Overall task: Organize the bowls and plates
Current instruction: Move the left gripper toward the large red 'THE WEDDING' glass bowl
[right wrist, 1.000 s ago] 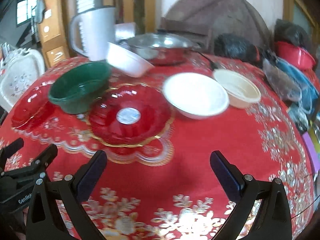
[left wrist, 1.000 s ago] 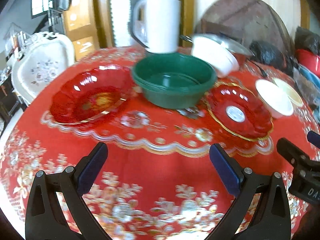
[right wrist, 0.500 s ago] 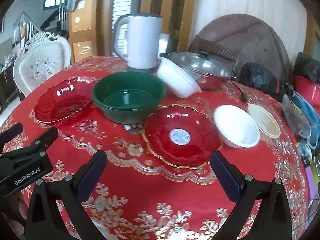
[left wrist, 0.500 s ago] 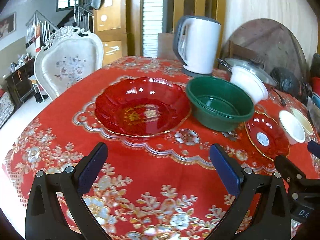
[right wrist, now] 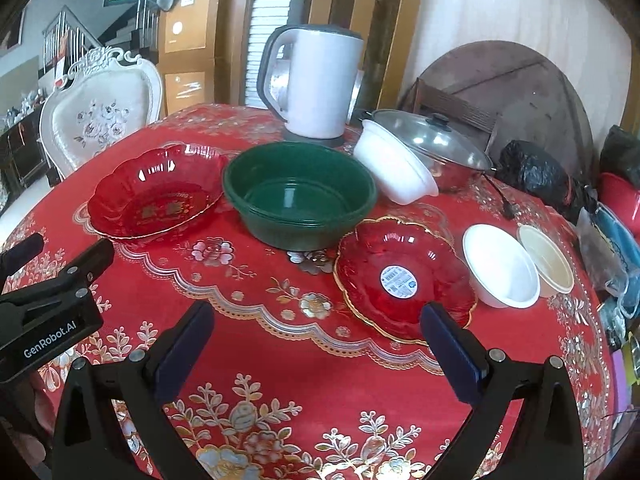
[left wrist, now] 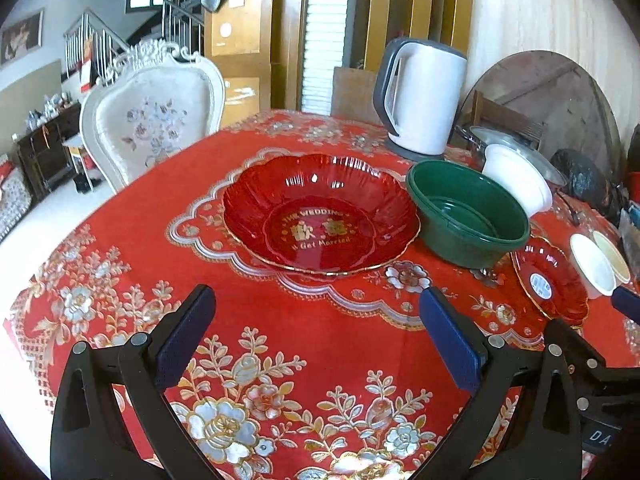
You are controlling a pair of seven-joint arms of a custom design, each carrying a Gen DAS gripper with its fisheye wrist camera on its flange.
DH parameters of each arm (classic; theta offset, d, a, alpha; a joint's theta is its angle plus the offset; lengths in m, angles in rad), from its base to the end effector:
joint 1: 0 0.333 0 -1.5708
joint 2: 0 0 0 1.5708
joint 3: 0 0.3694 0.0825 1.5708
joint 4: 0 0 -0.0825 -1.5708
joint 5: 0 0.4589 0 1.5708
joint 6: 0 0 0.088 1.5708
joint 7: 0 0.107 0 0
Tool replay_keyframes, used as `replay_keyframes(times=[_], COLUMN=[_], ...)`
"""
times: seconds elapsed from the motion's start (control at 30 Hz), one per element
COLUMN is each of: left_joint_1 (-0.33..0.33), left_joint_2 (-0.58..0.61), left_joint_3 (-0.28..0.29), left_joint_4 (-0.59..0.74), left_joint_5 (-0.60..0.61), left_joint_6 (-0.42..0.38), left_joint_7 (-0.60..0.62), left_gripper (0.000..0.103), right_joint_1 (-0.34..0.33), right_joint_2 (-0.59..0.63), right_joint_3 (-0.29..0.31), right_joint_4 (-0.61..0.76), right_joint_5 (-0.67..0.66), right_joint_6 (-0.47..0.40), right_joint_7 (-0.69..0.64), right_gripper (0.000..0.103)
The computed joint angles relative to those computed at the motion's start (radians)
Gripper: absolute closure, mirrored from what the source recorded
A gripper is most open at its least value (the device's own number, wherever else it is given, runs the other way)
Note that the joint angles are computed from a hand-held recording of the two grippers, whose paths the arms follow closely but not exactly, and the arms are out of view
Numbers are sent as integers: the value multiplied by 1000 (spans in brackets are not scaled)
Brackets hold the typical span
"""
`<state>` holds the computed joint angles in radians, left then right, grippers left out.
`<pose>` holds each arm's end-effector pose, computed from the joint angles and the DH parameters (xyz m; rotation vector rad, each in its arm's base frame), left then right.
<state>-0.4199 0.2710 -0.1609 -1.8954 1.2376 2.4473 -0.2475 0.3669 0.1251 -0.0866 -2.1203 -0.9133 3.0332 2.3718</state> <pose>0.6053 -0.3878 0.4020 -1.9402 1.3447 -0.7288 0.6146 0.2410 0.4305 -2.0136 1.3976 -0.7864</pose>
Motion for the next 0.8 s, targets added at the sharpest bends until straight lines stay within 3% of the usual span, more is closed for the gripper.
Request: replay_keyframes(times=[0.4,0.63,0.8], left_joint_1=[51,71,92], left_joint_2=[-15,-18,-10], left_joint_3=[6,13,18], left_joint_4=[-37,-40,-32], left_joint_5=[-118,-187,-245], left_joint_6=[88,65,43], left_joint_7=[65,148,227], left_gripper=[1,1,1], right_joint_1=[25,50,47], right_joint_2=[28,62,93], right_joint_3=[18,26,62], right_joint_4=[27,54,79], right_joint_5=[67,208,388], right_joint_6=[-23,-24,-28], right_joint_7=[-77,-212,-378], right_gripper=[0,0,0])
